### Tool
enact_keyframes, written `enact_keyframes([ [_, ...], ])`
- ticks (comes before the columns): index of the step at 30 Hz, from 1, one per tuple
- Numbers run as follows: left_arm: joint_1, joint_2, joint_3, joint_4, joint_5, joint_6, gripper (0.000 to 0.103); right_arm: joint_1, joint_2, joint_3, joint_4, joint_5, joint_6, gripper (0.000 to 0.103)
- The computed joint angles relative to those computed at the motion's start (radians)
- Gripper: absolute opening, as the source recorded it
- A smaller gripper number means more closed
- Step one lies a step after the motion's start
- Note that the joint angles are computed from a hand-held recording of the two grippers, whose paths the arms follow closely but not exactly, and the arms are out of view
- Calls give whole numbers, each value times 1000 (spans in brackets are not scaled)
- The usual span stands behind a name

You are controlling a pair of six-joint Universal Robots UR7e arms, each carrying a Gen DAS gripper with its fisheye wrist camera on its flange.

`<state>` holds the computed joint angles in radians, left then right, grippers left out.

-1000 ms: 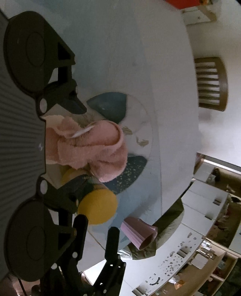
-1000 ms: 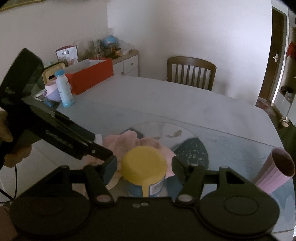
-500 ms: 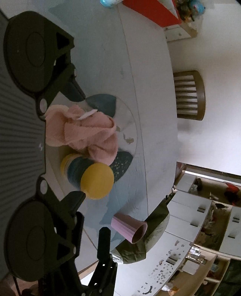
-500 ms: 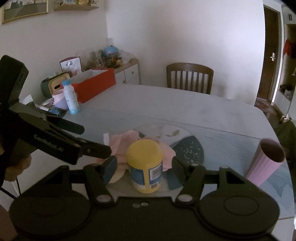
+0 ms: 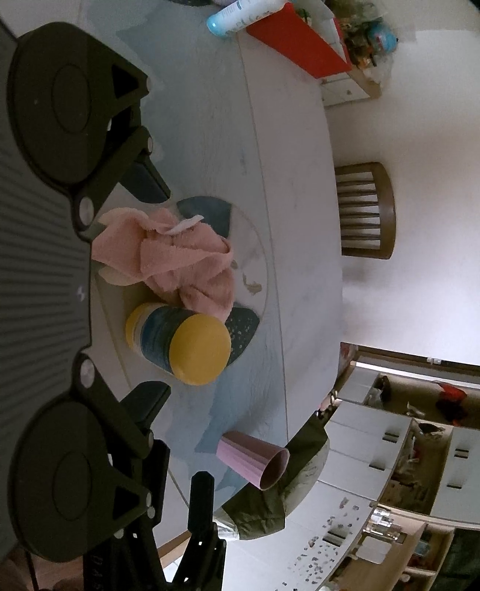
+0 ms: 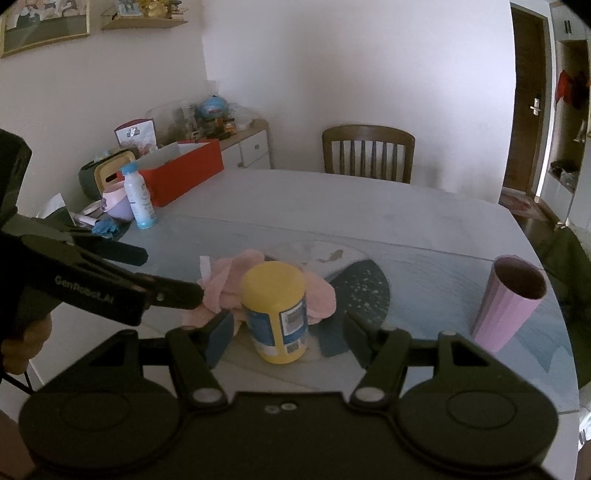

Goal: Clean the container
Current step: 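Release the towel beside the container with the left tool and open the right tool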

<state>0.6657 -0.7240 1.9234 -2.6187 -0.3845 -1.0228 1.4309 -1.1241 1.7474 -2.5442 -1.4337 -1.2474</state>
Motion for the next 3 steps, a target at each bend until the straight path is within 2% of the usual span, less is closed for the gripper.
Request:
enact_keyframes([
  [3,0,6,-6,-19,-10,25,103,-3,-3,1,-8,-1,11,65],
])
